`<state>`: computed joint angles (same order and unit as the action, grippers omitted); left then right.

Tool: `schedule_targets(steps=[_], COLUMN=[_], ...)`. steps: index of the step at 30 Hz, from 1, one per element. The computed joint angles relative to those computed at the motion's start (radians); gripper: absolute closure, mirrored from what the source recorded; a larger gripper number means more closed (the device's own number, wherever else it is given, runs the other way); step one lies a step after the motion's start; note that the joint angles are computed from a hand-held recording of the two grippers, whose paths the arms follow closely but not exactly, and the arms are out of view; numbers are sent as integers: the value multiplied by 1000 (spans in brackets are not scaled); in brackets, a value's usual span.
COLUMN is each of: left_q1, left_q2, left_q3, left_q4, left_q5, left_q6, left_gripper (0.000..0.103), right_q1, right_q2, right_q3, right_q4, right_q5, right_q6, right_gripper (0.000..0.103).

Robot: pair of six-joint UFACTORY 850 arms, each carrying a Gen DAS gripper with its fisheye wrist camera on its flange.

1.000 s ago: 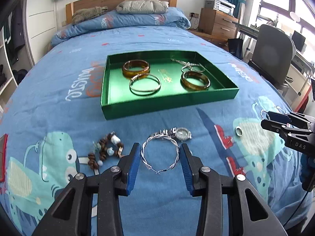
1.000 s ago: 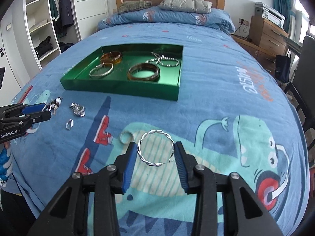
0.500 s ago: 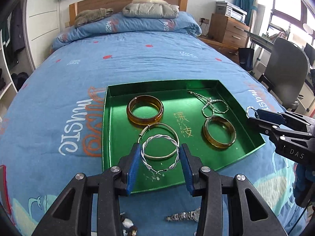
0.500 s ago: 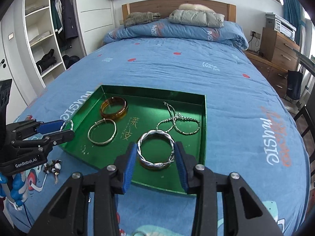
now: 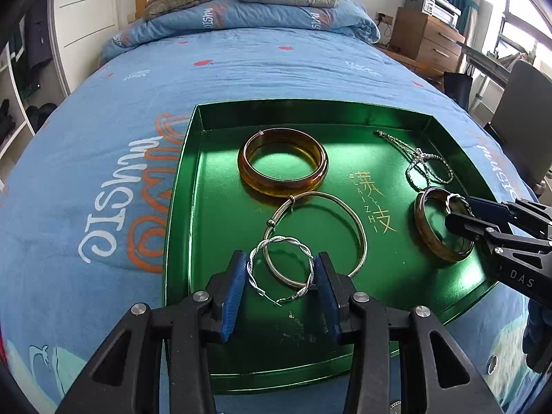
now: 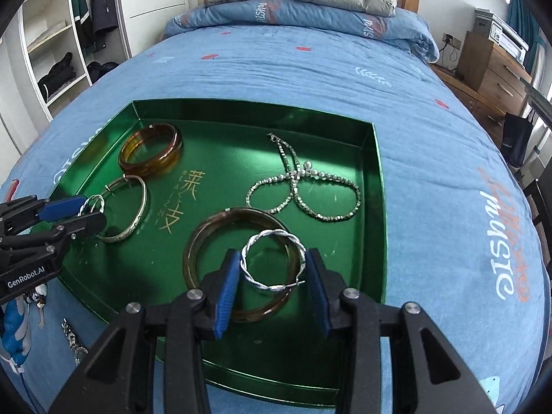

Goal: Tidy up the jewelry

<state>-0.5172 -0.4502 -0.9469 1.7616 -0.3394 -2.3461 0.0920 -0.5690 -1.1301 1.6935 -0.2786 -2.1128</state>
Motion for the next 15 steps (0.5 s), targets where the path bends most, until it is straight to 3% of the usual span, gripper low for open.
schedule_targets(steps=[8,15], left_q1=[-5,-53], left_q2=[59,229], left_q3=[35,103], left_q4=[53,-88], left_q5=[15,-88], left_q6=[-50,135], left_gripper=[57,51], right_q1=[-11,-72], right_q2=[41,218], right_q3=[27,150], right_q4=[-8,72], right_q5=[-8,-125], right_q6=[20,-58], right_gripper=[65,65])
